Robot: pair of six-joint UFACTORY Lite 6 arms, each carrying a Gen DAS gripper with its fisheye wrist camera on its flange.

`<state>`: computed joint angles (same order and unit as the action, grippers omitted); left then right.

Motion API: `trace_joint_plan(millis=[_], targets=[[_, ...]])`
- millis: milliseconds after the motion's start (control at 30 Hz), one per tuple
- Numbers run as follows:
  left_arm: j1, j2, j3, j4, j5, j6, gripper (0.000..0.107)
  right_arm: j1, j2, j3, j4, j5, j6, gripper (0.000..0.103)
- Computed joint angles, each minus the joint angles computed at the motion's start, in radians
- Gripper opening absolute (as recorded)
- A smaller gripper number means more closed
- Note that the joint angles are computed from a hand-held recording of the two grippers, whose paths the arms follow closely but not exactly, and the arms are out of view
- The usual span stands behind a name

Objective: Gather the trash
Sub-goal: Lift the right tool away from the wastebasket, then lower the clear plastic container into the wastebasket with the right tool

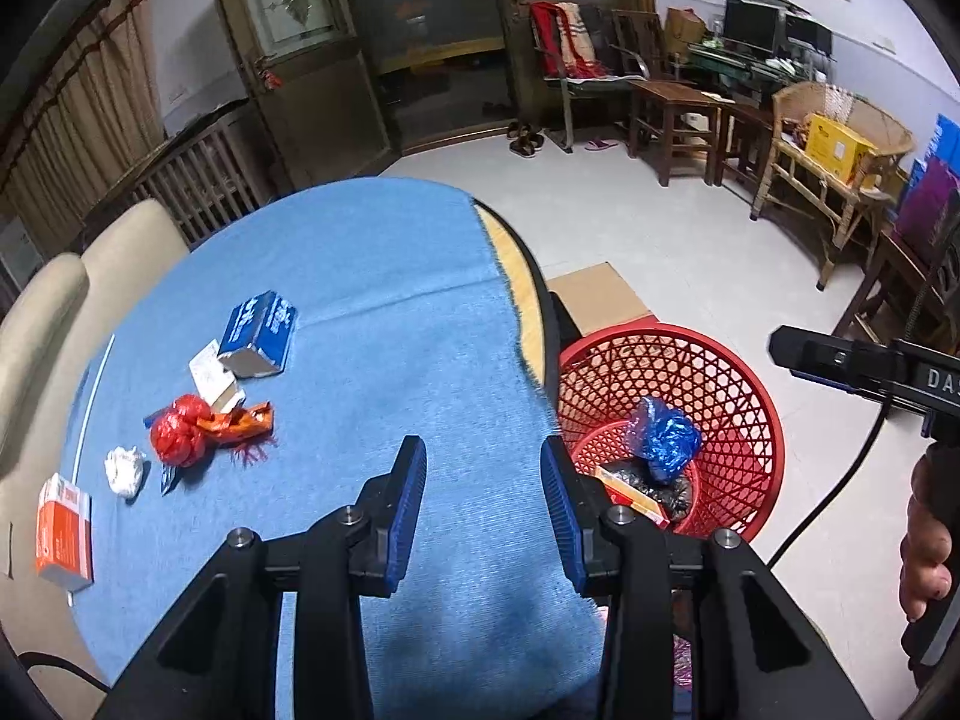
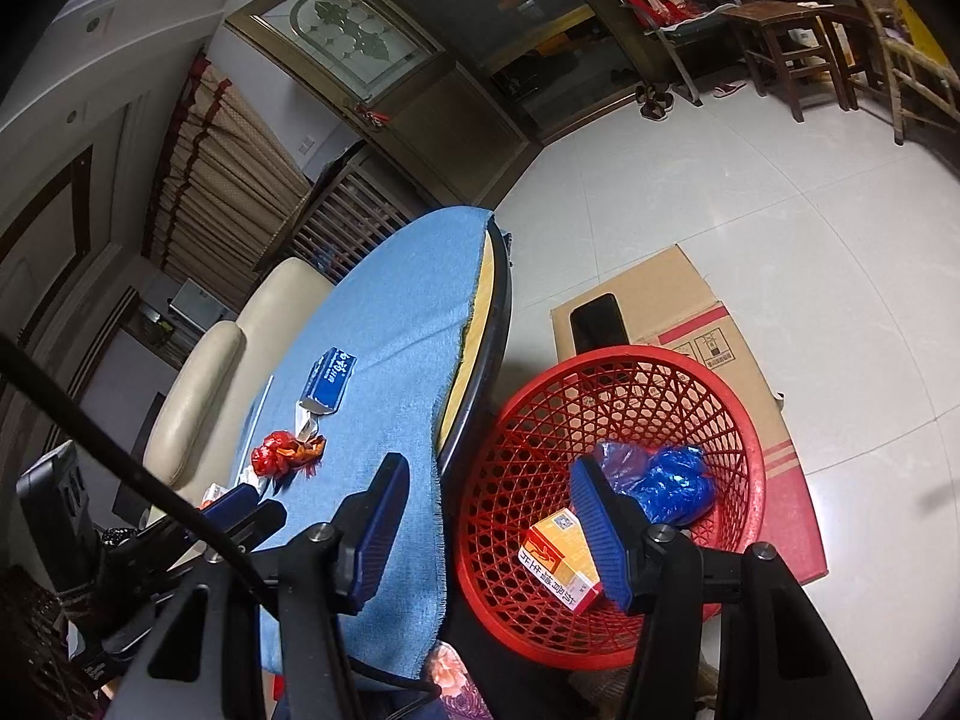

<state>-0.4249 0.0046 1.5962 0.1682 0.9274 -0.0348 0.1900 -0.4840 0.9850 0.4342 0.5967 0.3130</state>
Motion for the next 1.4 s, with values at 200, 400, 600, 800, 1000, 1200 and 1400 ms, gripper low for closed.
trace_joint_plan(millis=[200, 400, 600, 800, 1000, 1200, 1400], targets=[[0.078, -0.036, -0.040, -0.018, -0.019, 0.029, 0.041, 0.016, 0.011, 0.008, -0.022, -0.011, 0.022, 0.060], [0.205, -0.080, -0.100, -0.072, -0.024, 0.075, 0.041, 0.047, 0.034, 0.029, -0.050, -0.019, 0.049, 0.060], [0.292, -0.118, -0.146, -0.123, -0.034, 0.134, 0.041, 0.084, 0.046, 0.058, -0.117, -0.013, 0.108, 0.060], [0.299, -0.146, -0.179, -0.103, -0.054, 0.137, 0.041, 0.052, 0.001, 0.062, -0.147, 0.064, 0.077, 0.060], [0.331, -0.145, -0.180, -0.121, -0.051, 0.160, 0.041, -0.140, -0.092, 0.004, 0.082, 0.280, -0.208, 0.060], [0.339, -0.144, -0.189, -0.123, -0.051, 0.160, 0.041, -0.356, -0.255, -0.189, 0.258, 0.526, -0.380, 0.060], [0.308, -0.155, -0.194, -0.091, -0.052, 0.143, 0.041, -0.407, -0.400, -0.542, 0.502, 0.533, -0.418, 0.060]])
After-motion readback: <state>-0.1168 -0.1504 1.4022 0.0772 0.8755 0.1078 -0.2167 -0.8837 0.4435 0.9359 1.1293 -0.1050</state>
